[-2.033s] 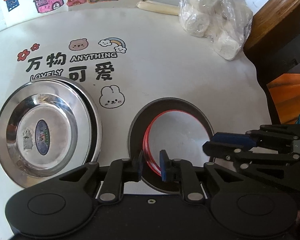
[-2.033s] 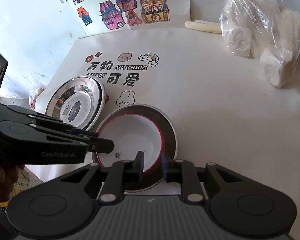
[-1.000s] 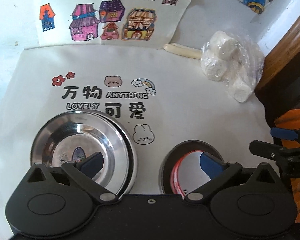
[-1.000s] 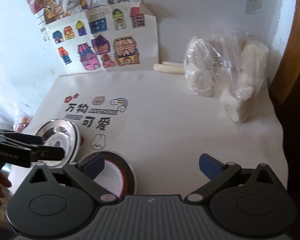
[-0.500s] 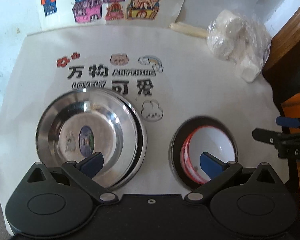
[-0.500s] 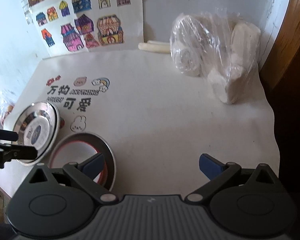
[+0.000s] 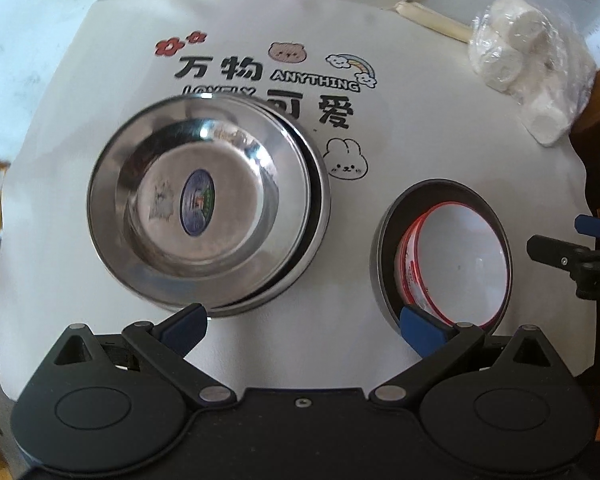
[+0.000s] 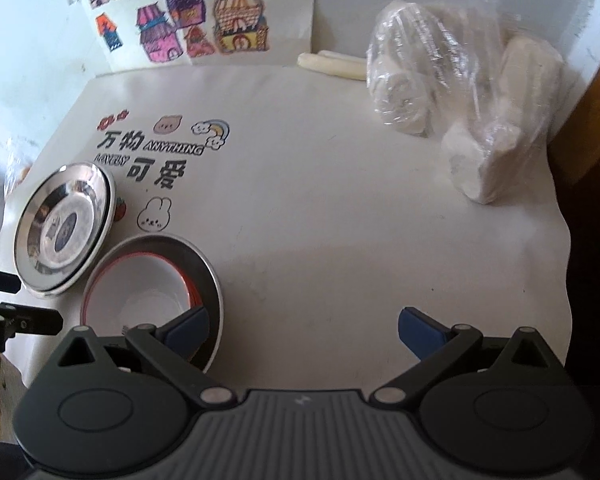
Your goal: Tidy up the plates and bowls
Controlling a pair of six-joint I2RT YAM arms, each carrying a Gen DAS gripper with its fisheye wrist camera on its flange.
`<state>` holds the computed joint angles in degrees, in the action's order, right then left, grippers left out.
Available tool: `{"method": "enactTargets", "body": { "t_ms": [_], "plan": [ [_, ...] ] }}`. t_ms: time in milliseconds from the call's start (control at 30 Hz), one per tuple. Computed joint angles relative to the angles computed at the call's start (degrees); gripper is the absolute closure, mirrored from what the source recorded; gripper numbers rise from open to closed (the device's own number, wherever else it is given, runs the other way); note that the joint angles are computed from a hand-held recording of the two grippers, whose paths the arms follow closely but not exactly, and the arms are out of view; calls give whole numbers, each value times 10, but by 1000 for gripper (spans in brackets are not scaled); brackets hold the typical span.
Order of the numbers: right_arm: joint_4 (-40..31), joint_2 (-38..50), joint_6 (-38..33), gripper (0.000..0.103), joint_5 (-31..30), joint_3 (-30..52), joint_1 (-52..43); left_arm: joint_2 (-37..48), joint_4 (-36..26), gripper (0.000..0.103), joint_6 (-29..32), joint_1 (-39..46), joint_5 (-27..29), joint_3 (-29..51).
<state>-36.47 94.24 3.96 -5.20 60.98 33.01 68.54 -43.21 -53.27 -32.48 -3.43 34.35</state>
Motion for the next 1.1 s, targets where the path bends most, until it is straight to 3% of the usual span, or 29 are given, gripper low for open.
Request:
{"method": "enactTargets", "body": {
  "t_ms": [600, 1100],
  "plan": [
    [-23, 88, -124, 0, -48, 78, -8, 34, 25, 1, -142, -34, -10, -16],
    [-28, 118, -154, 0, -45, 97, -5, 63, 44, 1, -164, -52, -12, -13]
  ]
}}
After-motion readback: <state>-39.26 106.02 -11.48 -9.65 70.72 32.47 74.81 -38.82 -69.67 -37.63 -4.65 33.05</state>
